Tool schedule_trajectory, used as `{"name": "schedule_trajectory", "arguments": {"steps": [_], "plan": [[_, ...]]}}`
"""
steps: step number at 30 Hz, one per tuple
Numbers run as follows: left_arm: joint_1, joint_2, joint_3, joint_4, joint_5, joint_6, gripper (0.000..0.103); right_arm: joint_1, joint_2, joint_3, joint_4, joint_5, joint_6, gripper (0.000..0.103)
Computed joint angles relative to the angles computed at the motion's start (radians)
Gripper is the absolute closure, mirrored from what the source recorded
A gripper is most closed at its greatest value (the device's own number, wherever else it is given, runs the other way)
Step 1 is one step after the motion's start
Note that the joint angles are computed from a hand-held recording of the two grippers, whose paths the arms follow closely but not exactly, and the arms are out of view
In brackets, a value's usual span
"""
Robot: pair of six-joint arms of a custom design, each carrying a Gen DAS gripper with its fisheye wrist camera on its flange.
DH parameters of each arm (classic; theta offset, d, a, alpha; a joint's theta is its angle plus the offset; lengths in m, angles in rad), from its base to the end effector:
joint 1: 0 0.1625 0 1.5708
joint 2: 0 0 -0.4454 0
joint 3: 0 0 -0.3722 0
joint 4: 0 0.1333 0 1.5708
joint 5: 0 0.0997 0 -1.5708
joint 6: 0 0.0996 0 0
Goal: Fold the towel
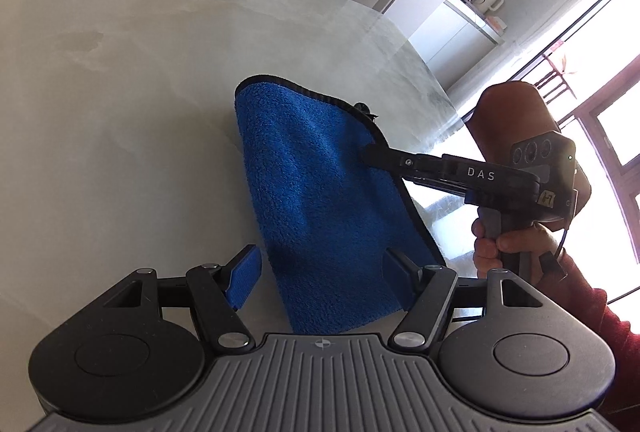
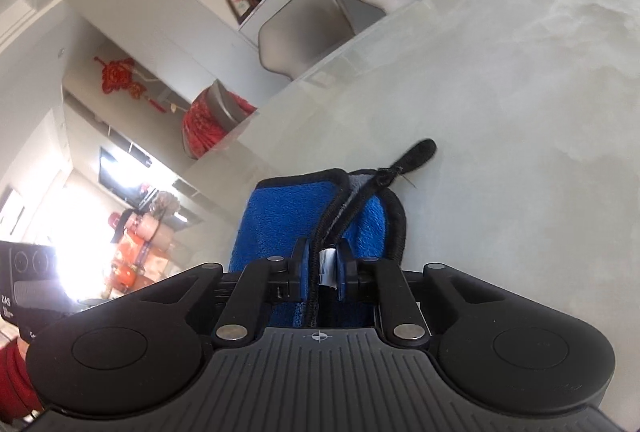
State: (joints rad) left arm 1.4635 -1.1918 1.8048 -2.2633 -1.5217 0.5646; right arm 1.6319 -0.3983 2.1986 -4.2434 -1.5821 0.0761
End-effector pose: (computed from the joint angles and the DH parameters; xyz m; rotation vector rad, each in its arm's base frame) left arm 0.0757 -0.5880 0.2709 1.0106 2.9032 -0.1020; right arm 0.1604 -0.4573 -0.0149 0.0284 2.8049 -1.3054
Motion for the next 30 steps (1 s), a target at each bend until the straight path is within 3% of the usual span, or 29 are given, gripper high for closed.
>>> {"name": "schedule_trajectory", "arguments": {"steps": [5,11,13,15,17,20,25,26,30], "plan": [[-0.002,0.003,-0.002,-0.003,-0.007,0.003,0.032,0.02,-0.007,0.026,-0.066,0.042,0.027,0.092],[-0.005,0.008,0.005,-0.002,-0.017,0.027,0.031,0.025,-0.018,0.051,-0.055,-0.045,0.093,0.092],[-0.008,0.01,0.008,0.0,-0.021,0.045,0.031,0.003,0.006,0.056,-0.083,-0.019,0.122,0.092],[-0.014,0.01,0.015,-0.008,-0.019,0.066,0.031,0.003,0.022,0.049,-0.095,-0.035,0.133,0.087],[-0.018,0.012,0.017,-0.011,-0.019,0.073,0.031,-0.021,0.029,0.052,-0.088,0.02,0.154,0.079],[-0.027,0.012,0.02,-0.018,-0.022,0.077,0.031,-0.022,0.04,0.054,-0.12,0.026,0.15,0.071],[-0.03,-0.002,0.045,-0.046,-0.056,0.107,0.029,0.118,0.021,0.02,-0.118,-0.282,0.046,0.065],[-0.029,-0.008,0.054,-0.05,-0.063,0.117,0.028,0.135,0.022,0.017,-0.135,-0.282,0.033,0.065],[-0.038,-0.039,0.101,-0.096,-0.054,0.184,0.027,0.116,0.023,0.033,-0.138,-0.086,0.025,0.061]]}}
